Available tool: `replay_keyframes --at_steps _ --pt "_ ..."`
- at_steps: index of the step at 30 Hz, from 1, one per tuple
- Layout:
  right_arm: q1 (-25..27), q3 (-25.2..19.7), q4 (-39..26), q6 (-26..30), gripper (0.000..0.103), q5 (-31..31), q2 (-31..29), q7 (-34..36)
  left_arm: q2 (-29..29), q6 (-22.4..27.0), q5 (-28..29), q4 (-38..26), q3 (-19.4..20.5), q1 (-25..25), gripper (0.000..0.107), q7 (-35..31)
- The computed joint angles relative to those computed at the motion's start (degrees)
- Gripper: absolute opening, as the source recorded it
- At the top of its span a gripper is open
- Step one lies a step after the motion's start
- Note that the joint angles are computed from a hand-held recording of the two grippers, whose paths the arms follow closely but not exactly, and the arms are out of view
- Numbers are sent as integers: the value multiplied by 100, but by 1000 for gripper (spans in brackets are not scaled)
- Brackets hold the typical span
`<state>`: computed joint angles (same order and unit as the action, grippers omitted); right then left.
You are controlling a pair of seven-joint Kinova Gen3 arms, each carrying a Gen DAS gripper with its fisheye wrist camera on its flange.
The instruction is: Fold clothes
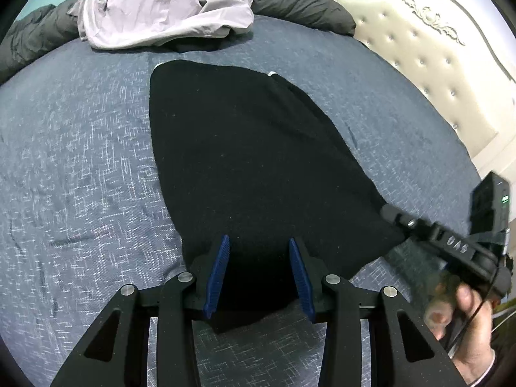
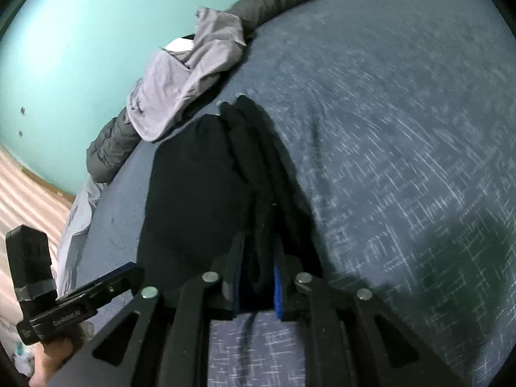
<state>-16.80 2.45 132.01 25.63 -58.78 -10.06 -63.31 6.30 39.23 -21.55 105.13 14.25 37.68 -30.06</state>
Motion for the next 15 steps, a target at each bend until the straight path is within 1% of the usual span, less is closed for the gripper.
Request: replay_keyframes --at_steps 1,2,3,4,5,7,9,10,11,12,13,14,15 --pt "202 -249 4 -156 22 233 -98 -233 -1 -18 -23 15 -4 6 42 22" --pt "297 -411 58 -323 24 466 -266 -448 -4 -44 -44 37 -9 10 42 48" --pt "286 -466 62 -474 25 660 -438 -570 -9 -68 -55 57 -14 8 42 65" --pt "170 -416 31 -531 29 762 -555 -610 -5 -63 -67 50 -11 12 42 77" --pt "-53 -259 -7 -545 29 770 -632 -556 0 -42 -85 38 -6 25 42 95" --pt "-584 183 -45 -520 29 508 -729 -177 13 23 -116 -2 8 57 42 118" --pt "-1115 601 -70 -417 28 230 -532 218 14 20 -93 -1 5 47 42 96" --pt "-1320 761 -110 -326 24 201 -424 286 5 -4 -84 16 2 40 42 88" --pt "-1419 846 -124 -275 21 200 -268 262 -8 -34 -70 40 2 36 42 87" --pt "-1411 839 -154 -201 18 263 -99 144 -17 -60 -58 57 5 32 42 86" --pt "-1298 759 -159 -176 13 344 6 17 -9 -66 -51 53 9 27 42 71" --pt "-1183 688 -150 -168 2 383 101 -58 1 -68 -42 45 11 24 42 54" --pt "-1073 618 -142 -164 0 427 197 -138 10 -70 -34 37 12 22 42 35"
